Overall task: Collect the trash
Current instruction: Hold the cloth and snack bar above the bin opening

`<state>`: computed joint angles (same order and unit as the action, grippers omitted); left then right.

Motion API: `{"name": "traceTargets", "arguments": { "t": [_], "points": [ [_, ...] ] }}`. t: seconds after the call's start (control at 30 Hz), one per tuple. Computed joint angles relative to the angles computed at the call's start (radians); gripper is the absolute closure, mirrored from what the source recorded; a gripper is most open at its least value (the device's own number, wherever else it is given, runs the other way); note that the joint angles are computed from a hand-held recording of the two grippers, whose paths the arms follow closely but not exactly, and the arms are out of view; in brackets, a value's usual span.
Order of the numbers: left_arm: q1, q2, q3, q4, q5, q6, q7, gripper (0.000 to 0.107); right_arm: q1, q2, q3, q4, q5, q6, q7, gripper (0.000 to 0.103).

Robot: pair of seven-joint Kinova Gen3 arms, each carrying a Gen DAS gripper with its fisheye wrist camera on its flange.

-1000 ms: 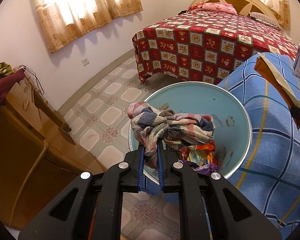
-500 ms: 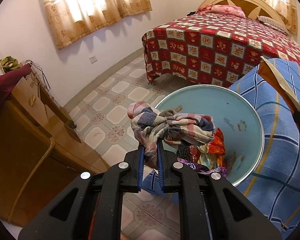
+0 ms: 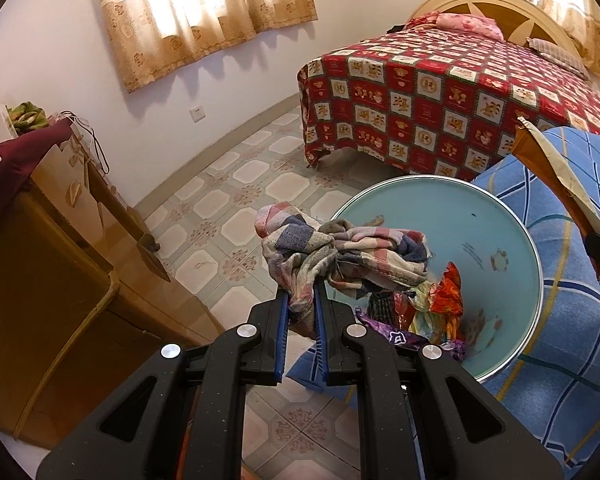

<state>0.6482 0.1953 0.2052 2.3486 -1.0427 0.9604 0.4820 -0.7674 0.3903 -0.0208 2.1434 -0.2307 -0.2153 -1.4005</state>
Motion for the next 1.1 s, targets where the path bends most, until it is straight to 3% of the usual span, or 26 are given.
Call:
{"name": "traceTargets", "arguments": {
  "t": [1.1],
  "points": [
    [-0.035,-0.001,-0.016,0.016,-0.009,-0.003,0.015,0.096,-0.054,0.029,0.019,-0.052,0.022,0.039,0.0,0.084]
  ]
}}
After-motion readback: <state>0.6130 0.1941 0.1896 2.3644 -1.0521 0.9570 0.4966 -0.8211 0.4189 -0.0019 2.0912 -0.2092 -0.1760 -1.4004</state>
